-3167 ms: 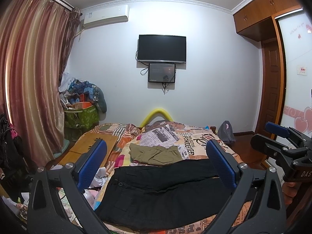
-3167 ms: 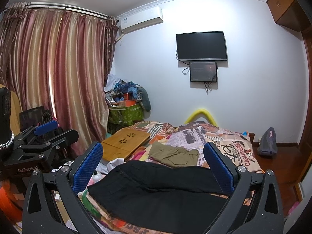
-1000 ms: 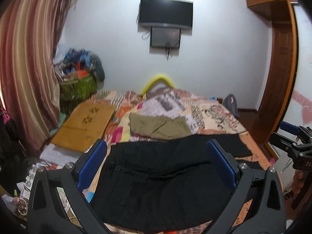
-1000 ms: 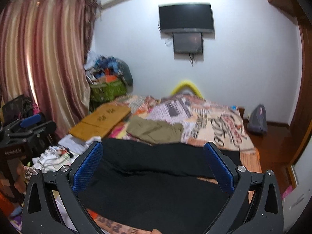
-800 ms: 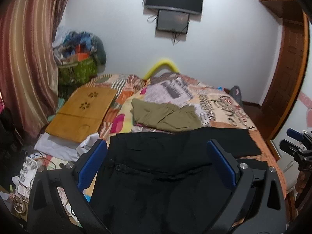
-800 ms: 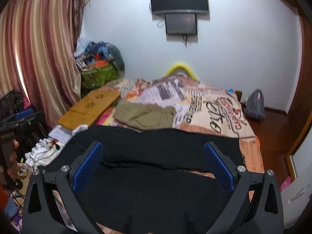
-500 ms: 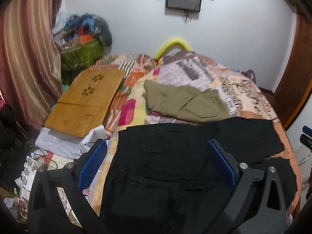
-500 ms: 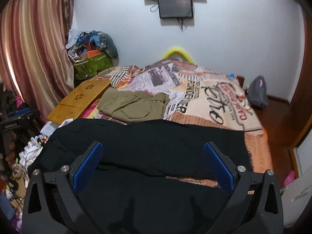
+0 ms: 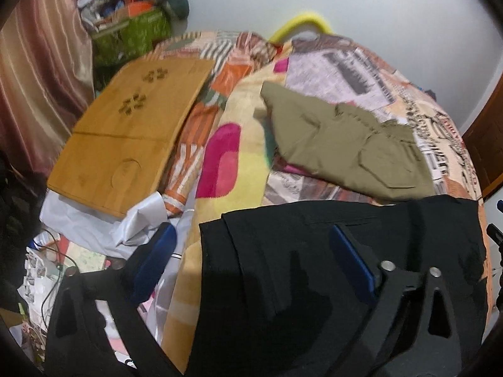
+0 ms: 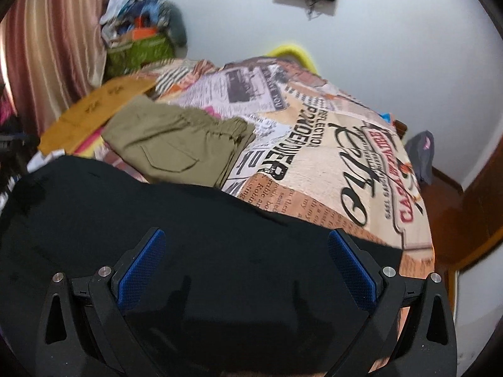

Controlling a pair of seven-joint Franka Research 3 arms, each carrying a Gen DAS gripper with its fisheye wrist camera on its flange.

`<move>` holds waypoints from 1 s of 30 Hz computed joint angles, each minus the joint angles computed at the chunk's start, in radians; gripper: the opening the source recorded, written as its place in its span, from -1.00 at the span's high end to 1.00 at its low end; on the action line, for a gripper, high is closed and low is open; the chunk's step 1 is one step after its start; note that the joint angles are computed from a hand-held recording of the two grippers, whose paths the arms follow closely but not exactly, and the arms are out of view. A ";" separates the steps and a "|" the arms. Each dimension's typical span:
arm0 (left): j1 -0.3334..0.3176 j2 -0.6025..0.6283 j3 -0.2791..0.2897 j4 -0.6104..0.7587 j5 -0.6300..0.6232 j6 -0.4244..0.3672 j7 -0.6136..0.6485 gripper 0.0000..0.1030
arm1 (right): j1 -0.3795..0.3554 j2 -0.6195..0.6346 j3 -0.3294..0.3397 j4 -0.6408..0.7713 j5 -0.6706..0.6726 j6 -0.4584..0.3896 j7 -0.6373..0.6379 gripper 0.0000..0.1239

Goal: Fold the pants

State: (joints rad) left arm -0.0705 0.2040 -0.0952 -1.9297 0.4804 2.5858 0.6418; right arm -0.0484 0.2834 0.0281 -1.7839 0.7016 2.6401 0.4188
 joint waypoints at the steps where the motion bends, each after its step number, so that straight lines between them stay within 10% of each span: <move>1: 0.012 0.020 -0.006 0.016 -0.038 -0.005 0.034 -0.79 | 0.003 0.021 -0.003 0.023 -0.016 -0.009 0.005 -0.65; 14: 0.058 0.192 -0.033 0.184 -0.278 -0.140 0.245 -0.70 | 0.015 0.298 0.002 0.374 -0.227 -0.232 0.129 -0.63; 21: 0.040 0.211 -0.019 0.194 -0.261 -0.128 0.268 0.02 | 0.007 0.391 0.016 0.514 -0.284 -0.361 0.157 -0.44; 25: 0.030 0.213 -0.006 0.197 -0.232 -0.135 0.241 0.58 | -0.007 0.369 0.032 0.487 -0.263 -0.376 0.123 0.01; 30: 0.021 0.174 0.002 0.151 -0.200 -0.095 0.206 0.73 | 0.000 0.330 0.027 0.434 -0.253 -0.357 0.099 0.71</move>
